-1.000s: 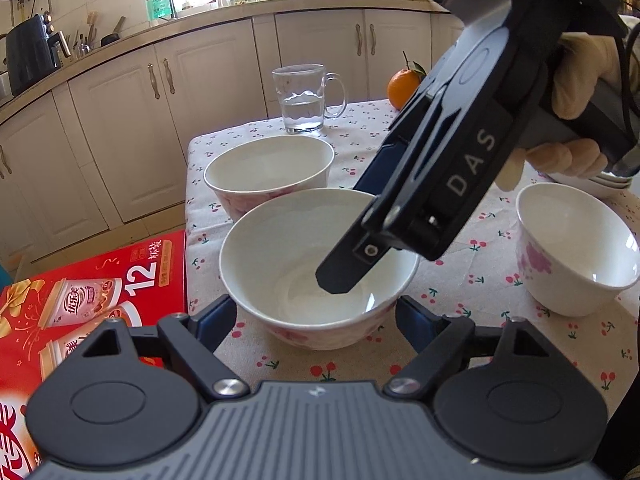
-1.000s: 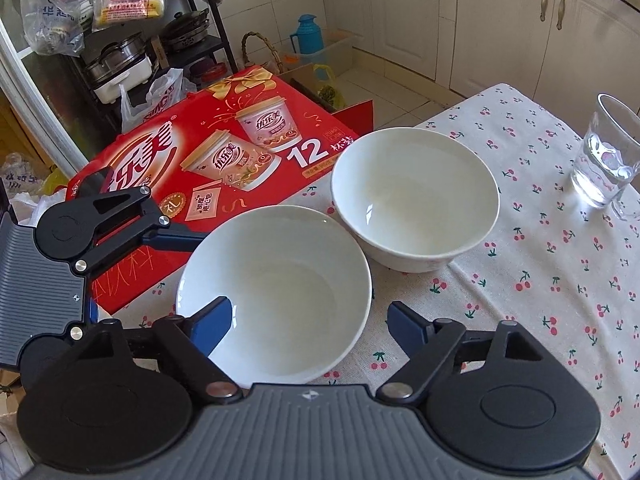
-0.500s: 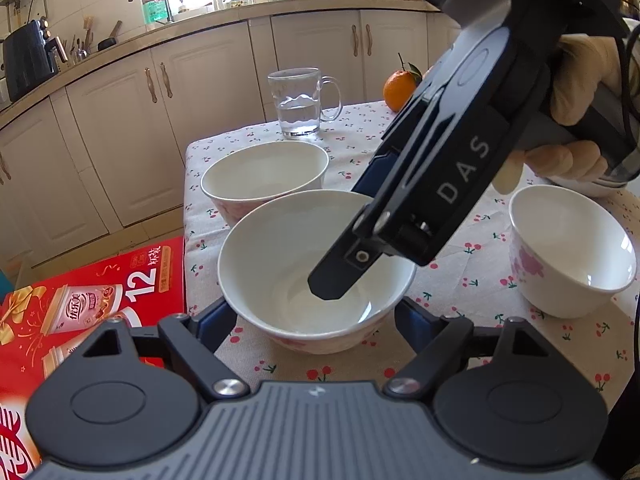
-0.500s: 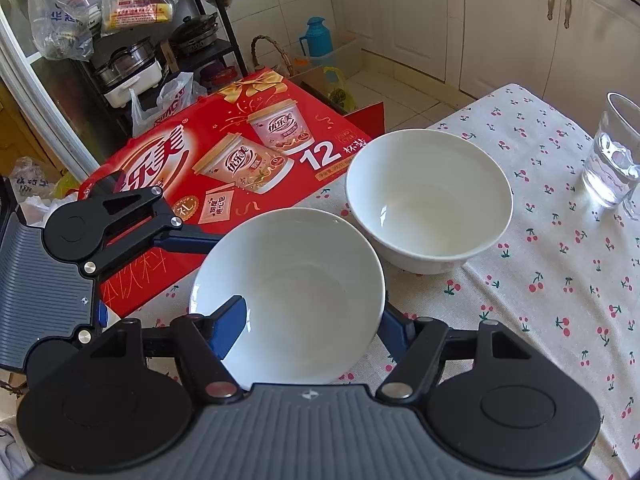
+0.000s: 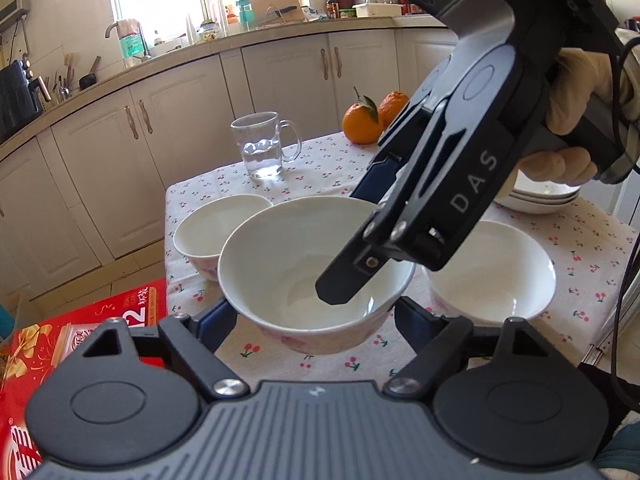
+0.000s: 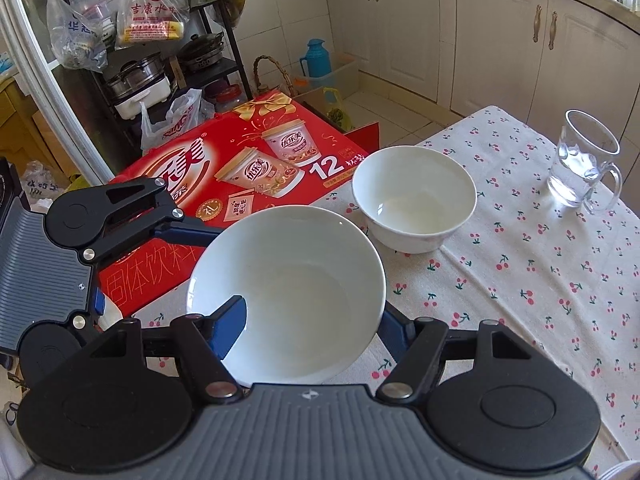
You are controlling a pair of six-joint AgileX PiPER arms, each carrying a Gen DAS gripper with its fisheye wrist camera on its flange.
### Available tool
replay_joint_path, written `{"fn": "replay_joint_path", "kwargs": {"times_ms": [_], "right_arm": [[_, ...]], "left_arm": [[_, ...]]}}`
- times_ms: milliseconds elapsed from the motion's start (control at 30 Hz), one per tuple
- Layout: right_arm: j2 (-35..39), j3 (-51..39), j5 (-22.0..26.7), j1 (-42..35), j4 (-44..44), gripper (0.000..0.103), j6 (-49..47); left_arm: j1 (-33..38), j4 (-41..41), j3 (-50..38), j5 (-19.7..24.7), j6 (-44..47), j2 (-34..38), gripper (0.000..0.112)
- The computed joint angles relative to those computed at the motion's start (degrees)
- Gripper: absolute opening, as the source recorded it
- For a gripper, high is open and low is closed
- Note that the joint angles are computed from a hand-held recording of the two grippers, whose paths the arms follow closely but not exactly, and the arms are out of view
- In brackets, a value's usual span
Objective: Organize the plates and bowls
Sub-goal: 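Lift the gripped bowl with the right gripper and carry it over the placed bowl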
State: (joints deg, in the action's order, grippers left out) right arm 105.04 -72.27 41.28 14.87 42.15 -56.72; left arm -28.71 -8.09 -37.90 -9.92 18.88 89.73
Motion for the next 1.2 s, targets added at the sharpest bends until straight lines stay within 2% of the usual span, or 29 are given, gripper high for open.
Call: {"fn": "replay_joint_path", "kwargs": {"times_ms": [133, 233, 333, 467, 667, 800, 1033, 1200], "right_arm": [[-6.0, 5.2, -0.3, -1.6, 0.5, 0.076, -1.5], [-10.5, 9.1, -0.3, -3.2, 0.3, 0.076, -2.4], [-14.5, 12.8, -0.5, -4.9, -0.1, 0.076, -3.2], [-18.7, 17.5, -0.8, -7.4, -0.4, 0.076, -4.2], [-21.2, 21.6, -0.7, -11.4, 0.6, 0.076, -6.5], [-21.5, 23.4, -1.0, -13.0, 1.4, 0.076, -7.7], [-20.2, 25.2, -1.8, -14.5, 2.9, 0.076, -9.2], [-19.1, 25.6, -2.0, -15.0, 3.8, 0.076, -10.2]], "left_arm": [[-3.9, -13.7, -0.3, 1.1, 12.7, -2.3, 0.085], [-6.6, -19.7, -0.5, 1.3, 17.6, -3.0, 0.086], [-8.8, -20.6, -0.7, 1.1, 17.6, -2.6, 0.086], [-10.8, -18.4, -2.0, 1.4, 14.7, -0.9, 0.085], [-12.4, -11.1, -4.0, 1.9, 6.1, 2.2, 0.085], [-12.8, -6.5, -4.7, 2.4, 1.1, 3.7, 0.086], [-13.7, -7.6, -5.6, 3.5, 1.4, 5.4, 0.085], [-13.5, -3.2, -6.2, 4.2, -3.2, 6.3, 0.085]]}}
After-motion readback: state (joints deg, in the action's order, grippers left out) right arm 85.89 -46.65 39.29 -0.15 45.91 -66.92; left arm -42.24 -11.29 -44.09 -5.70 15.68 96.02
